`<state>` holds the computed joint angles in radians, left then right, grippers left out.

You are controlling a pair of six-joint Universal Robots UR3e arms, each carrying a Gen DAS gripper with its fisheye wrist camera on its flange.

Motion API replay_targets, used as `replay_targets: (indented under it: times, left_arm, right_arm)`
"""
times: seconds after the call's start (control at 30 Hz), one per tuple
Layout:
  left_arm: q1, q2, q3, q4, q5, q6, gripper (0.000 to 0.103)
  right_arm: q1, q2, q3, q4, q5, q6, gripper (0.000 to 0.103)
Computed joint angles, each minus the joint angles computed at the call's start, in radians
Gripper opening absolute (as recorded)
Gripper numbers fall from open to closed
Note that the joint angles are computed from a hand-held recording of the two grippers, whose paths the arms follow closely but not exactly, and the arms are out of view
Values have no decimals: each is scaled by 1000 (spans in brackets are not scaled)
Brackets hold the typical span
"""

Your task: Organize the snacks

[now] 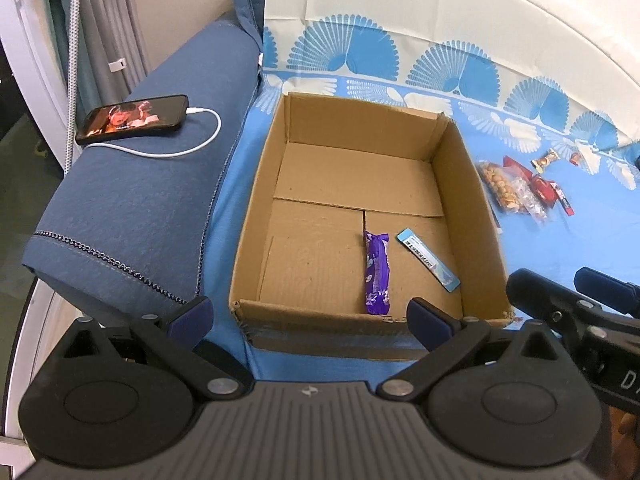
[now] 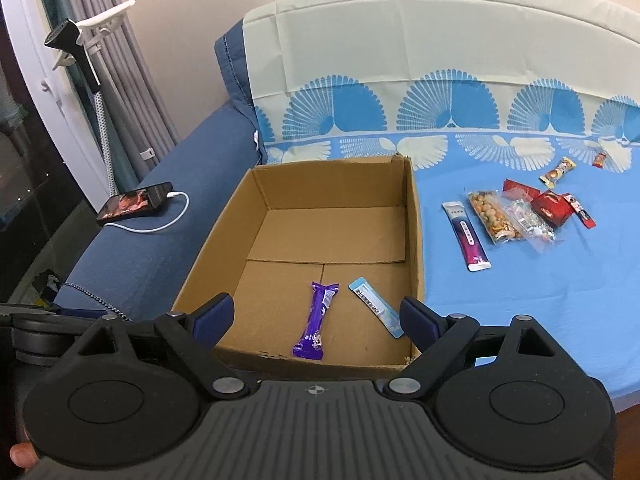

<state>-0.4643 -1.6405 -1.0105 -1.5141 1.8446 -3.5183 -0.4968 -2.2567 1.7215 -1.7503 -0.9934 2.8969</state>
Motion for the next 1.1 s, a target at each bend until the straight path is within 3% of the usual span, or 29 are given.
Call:
replay_targets:
  times: [0.6,1.1]
  left_arm:
    - [-74,-39,92,-52,56,-23,103]
    - [-80,-81,136,-76,68,-20,103]
  right_arm:
    - [-399,-188,-115,547,266,-378,92]
    - [-416,-179,-104,570,273,-386,92]
